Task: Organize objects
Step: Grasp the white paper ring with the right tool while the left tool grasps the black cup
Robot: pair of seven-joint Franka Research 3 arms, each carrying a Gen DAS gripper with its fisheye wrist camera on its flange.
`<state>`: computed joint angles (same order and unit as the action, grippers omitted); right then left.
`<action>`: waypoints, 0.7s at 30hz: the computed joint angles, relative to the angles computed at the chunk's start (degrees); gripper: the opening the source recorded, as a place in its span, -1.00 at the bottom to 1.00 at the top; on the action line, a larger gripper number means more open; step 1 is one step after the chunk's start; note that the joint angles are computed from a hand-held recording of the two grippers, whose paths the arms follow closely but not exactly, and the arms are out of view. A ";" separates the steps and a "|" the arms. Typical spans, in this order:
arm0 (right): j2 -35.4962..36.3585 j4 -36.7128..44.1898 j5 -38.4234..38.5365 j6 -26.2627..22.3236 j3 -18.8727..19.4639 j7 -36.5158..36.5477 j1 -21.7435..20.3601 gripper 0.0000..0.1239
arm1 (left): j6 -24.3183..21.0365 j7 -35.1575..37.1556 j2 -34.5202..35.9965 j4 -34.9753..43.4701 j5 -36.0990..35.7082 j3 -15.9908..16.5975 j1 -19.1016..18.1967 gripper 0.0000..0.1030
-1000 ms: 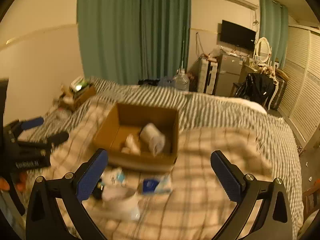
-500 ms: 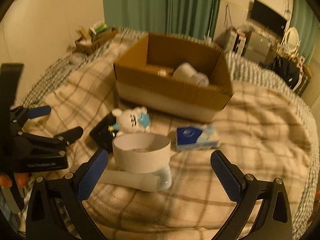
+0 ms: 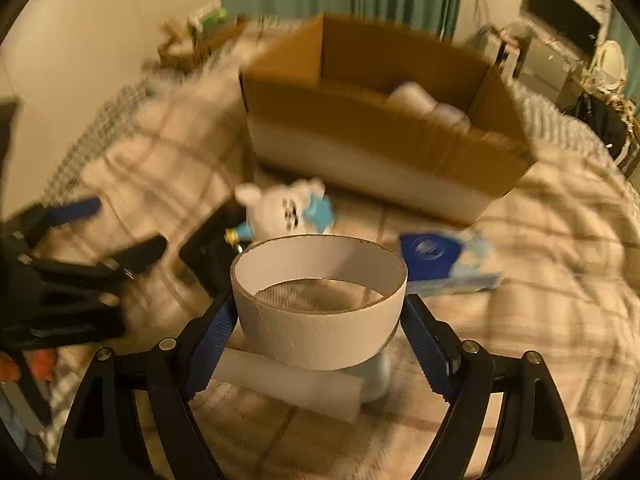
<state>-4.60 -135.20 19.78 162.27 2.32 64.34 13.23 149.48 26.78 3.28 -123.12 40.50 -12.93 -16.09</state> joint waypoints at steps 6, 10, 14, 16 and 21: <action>-4.71 -3.41 -0.80 5.62 -0.50 1.71 -1.41 0.34 | -0.66 2.77 3.81 4.55 -0.49 -0.60 -1.64 1.00; -4.62 -2.32 -0.53 5.42 -1.02 2.81 -1.72 0.34 | -2.91 6.73 7.75 8.36 -1.23 -0.63 -3.12 0.92; -4.28 -2.07 0.27 5.85 -1.46 2.52 -1.52 0.34 | -1.74 9.52 9.77 9.72 -5.24 -0.22 -3.41 0.37; -4.21 -1.97 1.00 5.57 -1.65 2.20 -1.41 0.34 | -0.01 11.85 10.29 9.69 -7.65 -0.38 -3.05 0.08; -4.46 -2.04 -1.52 5.09 -0.94 4.46 -2.39 0.34 | 0.11 12.29 9.61 9.31 -7.09 0.44 -4.41 -0.32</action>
